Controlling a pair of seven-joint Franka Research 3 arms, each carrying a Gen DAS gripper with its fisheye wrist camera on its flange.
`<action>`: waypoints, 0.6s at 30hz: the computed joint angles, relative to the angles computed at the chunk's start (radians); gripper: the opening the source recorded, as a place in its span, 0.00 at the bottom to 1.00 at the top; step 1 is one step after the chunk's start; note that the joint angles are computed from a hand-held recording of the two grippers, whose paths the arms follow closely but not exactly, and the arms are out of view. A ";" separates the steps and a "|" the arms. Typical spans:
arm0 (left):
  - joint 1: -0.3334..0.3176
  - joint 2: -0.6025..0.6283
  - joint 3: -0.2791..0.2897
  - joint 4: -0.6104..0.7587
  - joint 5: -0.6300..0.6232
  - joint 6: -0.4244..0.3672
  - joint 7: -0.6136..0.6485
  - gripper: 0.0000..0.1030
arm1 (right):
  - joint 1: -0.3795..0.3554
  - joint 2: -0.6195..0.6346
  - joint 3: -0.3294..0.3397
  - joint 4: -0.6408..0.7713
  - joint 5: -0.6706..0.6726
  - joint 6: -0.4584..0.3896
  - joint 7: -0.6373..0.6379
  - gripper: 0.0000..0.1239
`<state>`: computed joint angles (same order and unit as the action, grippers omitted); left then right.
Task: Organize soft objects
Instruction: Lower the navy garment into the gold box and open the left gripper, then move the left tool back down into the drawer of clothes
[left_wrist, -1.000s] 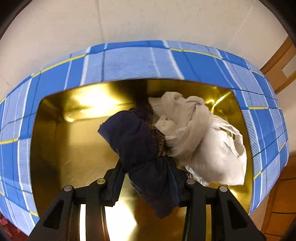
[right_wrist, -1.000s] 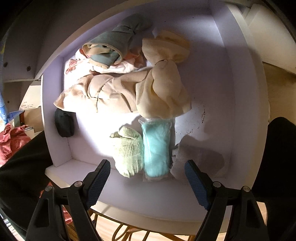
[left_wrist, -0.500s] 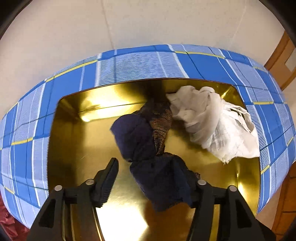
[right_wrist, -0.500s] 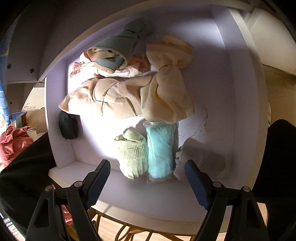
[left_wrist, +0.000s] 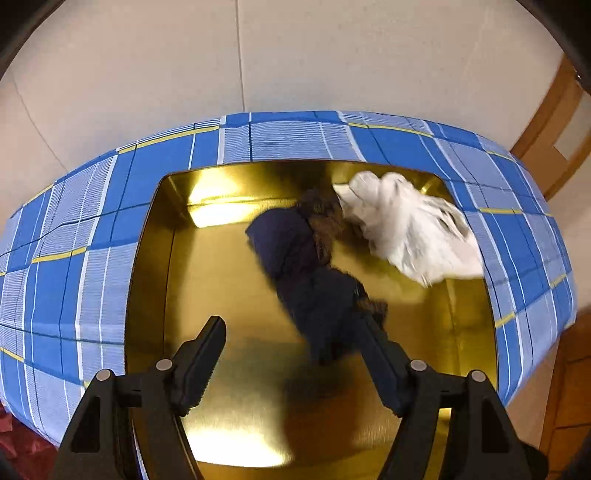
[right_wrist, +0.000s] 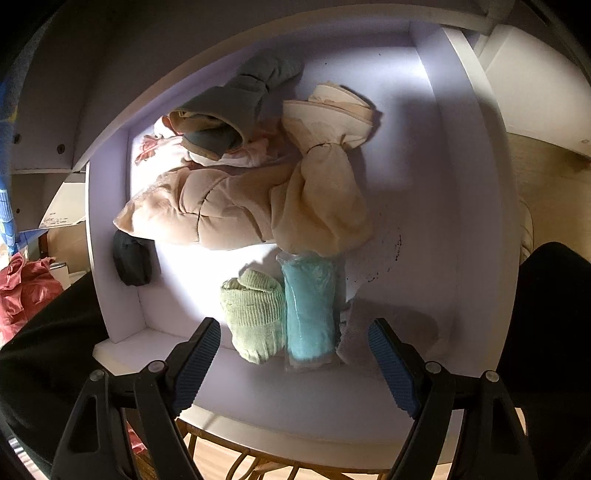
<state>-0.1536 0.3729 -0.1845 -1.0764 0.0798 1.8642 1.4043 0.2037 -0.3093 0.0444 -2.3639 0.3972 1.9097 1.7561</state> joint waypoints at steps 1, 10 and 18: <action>0.010 -0.046 -0.003 -0.070 -0.012 0.032 0.008 0.72 | 0.000 -0.001 0.001 0.000 -0.005 0.000 0.001 0.67; 0.061 -0.340 0.009 -0.471 -0.121 0.212 0.098 0.72 | -0.003 -0.002 0.006 -0.007 -0.043 0.007 0.016 0.67; 0.046 -0.624 0.075 -0.825 -0.283 0.337 0.193 0.72 | -0.008 -0.003 0.010 -0.016 -0.086 0.012 0.037 0.67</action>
